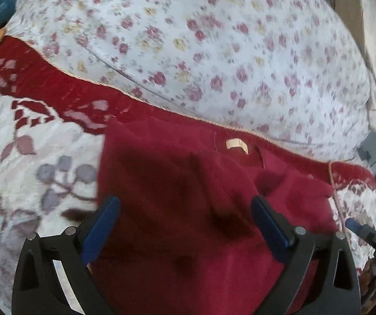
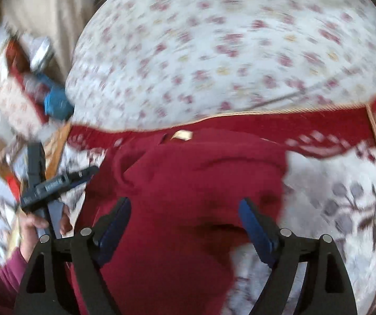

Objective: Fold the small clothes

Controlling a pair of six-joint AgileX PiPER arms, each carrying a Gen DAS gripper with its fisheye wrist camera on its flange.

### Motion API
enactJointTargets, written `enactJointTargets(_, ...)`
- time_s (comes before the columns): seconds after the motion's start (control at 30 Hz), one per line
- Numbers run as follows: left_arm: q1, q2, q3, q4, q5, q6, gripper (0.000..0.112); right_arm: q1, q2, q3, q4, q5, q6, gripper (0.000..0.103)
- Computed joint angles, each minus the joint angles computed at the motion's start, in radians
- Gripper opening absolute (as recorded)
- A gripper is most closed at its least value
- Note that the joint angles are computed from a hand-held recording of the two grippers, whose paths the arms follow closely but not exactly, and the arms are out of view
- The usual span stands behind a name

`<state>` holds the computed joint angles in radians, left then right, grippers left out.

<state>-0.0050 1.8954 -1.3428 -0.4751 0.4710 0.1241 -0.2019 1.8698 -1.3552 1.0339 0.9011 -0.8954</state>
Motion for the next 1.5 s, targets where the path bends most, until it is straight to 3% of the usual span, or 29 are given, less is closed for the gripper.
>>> enactJointTargets(0.1,-0.033,0.096,-0.114,0.061,0.058,-0.077,0.099,-0.055,0.069,-0.026,0.050,0.037,0.011,0.088)
enactJointTargets(0.23,-0.040,0.122,-0.113,-0.030,-0.009,-0.032,0.094,-0.041,0.089,-0.050,-0.031,-0.061,0.034,0.088)
enactJointTargets(0.3,-0.038,0.129,-0.134,-0.097,0.009,0.047,0.042,-0.045,0.110,-0.075,-0.039,-0.041,0.041,0.088)
enactJointTargets(0.37,-0.058,0.113,-0.138,-0.053,0.000,0.053,0.020,-0.054,0.127,-0.094,-0.023,-0.012,0.033,0.088)
enactJointTargets(0.47,-0.046,0.066,-0.099,-0.168,-0.033,0.174,0.013,-0.041,0.119,-0.093,-0.029,-0.015,0.018,0.089)
enactJointTargets(0.57,0.000,0.005,-0.057,-0.225,-0.082,0.193,0.011,-0.041,0.118,-0.090,-0.045,-0.017,0.024,0.089)
enactJointTargets(0.67,0.036,-0.021,-0.040,-0.097,-0.095,0.068,0.011,-0.059,0.128,-0.104,-0.051,0.028,0.042,0.089)
enactJointTargets(0.77,0.046,-0.013,-0.029,-0.112,-0.062,0.075,0.011,-0.069,0.141,-0.123,-0.064,0.088,0.066,0.093)
enactJointTargets(0.87,0.004,-0.008,-0.027,-0.025,-0.089,0.018,0.011,-0.042,0.126,-0.110,-0.101,0.080,0.063,0.094)
enactJointTargets(1.0,-0.003,-0.027,-0.008,-0.062,-0.108,0.063,0.011,0.045,0.090,-0.077,-0.275,-0.025,0.083,0.094)
enactJointTargets(1.1,0.004,-0.020,-0.011,-0.075,-0.102,0.063,0.011,0.102,0.035,0.021,-0.324,-0.260,0.116,0.092)
enactJointTargets(1.13,0.005,-0.015,-0.015,-0.072,-0.100,0.055,0.011,0.107,0.043,0.022,-0.317,-0.293,0.131,0.086)
enactJointTargets(1.27,0.001,-0.014,-0.016,-0.056,-0.093,0.035,0.011,0.098,0.090,-0.012,-0.325,-0.302,0.221,0.038)
enactJointTargets(1.33,0.003,-0.025,-0.004,-0.047,-0.086,0.026,0.011,0.066,0.045,0.029,-0.270,-0.289,0.204,0.024)
enactJointTargets(1.4,0.006,-0.028,0.005,0.005,-0.050,-0.036,0.017,0.072,-0.020,0.084,-0.364,-0.364,0.274,0.021)
enactJointTargets(1.43,0.010,-0.022,0.006,0.008,-0.023,-0.048,0.021,0.063,-0.025,0.085,-0.418,-0.361,0.316,0.021)
enactJointTargets(1.5,0.009,-0.003,0.007,0.036,0.022,-0.088,0.024,0.034,0.034,0.033,-0.428,-0.255,0.351,0.022)
